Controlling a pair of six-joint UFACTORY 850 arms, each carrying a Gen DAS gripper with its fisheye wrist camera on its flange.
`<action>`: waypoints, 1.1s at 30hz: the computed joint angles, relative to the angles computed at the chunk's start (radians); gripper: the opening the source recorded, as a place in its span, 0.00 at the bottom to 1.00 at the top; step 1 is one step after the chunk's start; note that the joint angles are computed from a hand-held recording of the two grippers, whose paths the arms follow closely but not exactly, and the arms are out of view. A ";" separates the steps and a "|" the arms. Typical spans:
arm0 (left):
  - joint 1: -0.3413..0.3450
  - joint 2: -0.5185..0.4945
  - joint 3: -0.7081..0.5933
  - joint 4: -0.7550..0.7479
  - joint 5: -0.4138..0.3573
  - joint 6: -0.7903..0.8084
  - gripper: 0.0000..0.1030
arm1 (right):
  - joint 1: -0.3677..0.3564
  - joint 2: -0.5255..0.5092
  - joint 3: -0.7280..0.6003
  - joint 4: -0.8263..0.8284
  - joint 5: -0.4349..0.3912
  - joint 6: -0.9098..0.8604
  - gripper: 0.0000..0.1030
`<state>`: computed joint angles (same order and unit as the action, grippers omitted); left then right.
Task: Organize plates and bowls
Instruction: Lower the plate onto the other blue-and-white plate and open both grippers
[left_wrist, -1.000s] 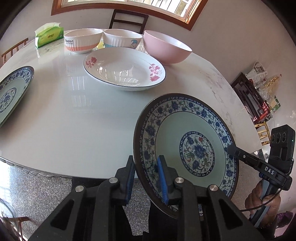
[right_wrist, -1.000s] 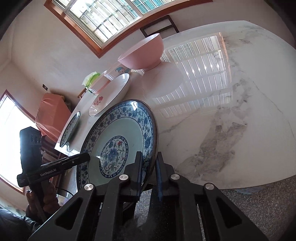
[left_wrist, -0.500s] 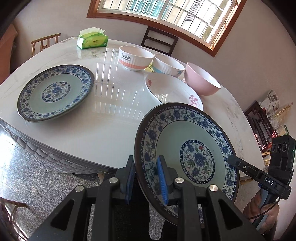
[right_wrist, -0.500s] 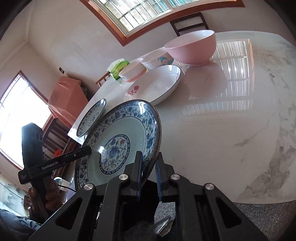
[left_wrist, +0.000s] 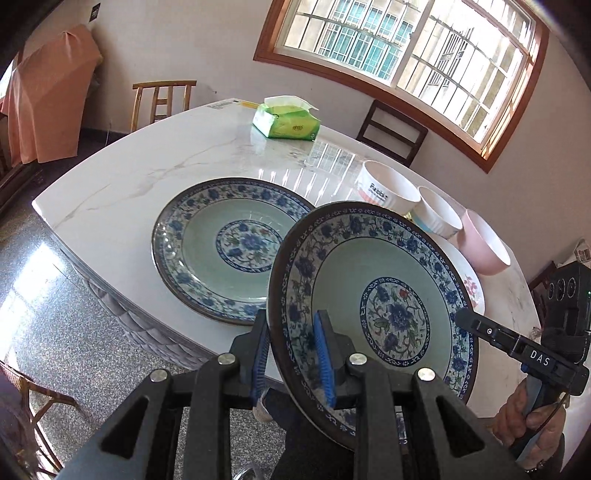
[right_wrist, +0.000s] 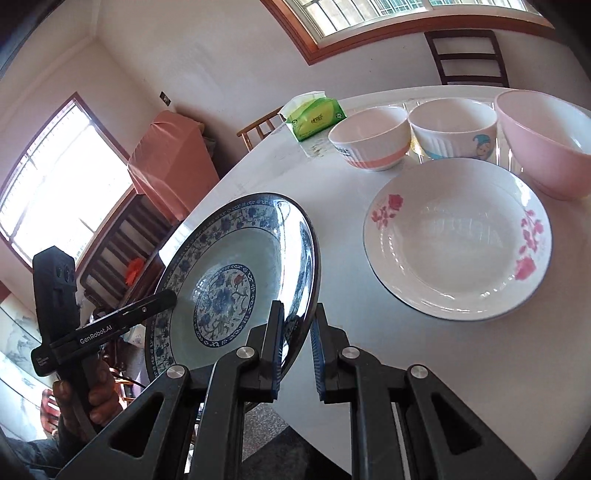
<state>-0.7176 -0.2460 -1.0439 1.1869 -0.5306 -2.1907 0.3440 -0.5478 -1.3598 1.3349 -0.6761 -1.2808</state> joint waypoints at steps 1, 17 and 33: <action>0.012 0.009 0.011 -0.001 -0.004 0.000 0.24 | 0.012 -0.018 -0.028 -0.015 0.000 0.017 0.14; 0.181 0.025 0.069 0.034 0.016 -0.012 0.24 | 0.126 -0.246 -0.363 -0.208 0.008 0.243 0.15; 0.220 -0.003 0.063 0.072 0.041 -0.037 0.24 | 0.160 -0.268 -0.397 -0.255 0.083 0.272 0.17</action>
<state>-0.4974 -0.2488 -0.9805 1.2586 -0.4894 -2.2273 0.5036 -0.8158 -1.7564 1.0797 -0.5934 -1.0085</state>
